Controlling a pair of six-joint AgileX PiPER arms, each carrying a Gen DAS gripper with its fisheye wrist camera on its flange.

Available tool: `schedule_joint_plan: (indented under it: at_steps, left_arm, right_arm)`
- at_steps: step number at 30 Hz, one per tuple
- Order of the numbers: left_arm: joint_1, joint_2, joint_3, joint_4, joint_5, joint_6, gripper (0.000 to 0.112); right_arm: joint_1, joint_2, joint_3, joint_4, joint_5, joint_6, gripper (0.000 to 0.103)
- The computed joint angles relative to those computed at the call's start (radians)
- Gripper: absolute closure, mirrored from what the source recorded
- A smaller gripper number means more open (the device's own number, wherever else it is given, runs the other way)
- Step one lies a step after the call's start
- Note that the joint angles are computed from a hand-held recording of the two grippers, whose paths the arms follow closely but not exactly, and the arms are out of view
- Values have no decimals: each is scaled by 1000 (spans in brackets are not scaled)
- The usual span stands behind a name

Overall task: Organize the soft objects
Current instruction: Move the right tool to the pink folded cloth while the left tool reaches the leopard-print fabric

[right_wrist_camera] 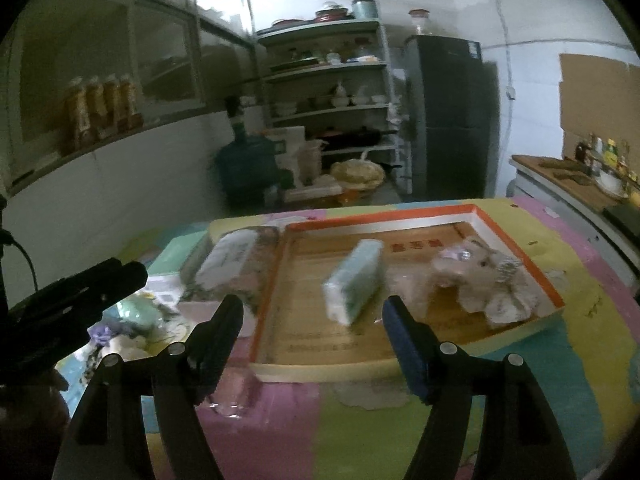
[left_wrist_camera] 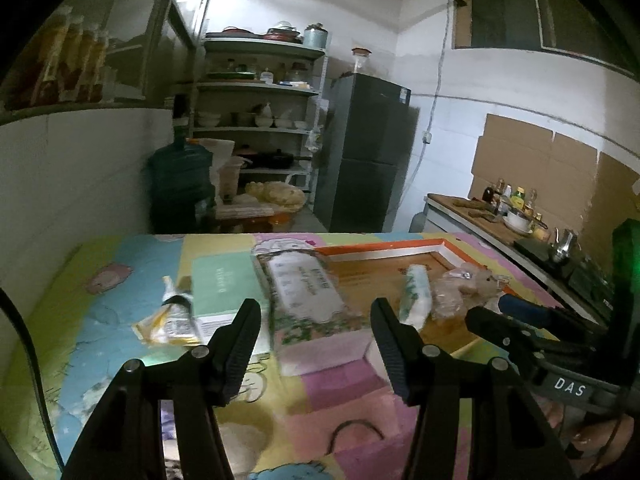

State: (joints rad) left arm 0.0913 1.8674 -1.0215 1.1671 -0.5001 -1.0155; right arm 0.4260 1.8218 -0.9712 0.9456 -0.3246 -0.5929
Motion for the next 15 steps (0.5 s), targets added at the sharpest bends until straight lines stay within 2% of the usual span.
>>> schedule_joint_plan:
  at_steps: [5,10,15]
  left_arm:
    - [91,5,0,86,-59,-72,55]
    - [174,2,14,89,-83,-64,55]
    - [258,4,38,87,-113,-49,55]
  right_arm:
    - [49,28,-48,79,11,-81,29]
    - [85,56,-84,134,22,-146,29]
    - [108,86,-118,123,64,-181,29]
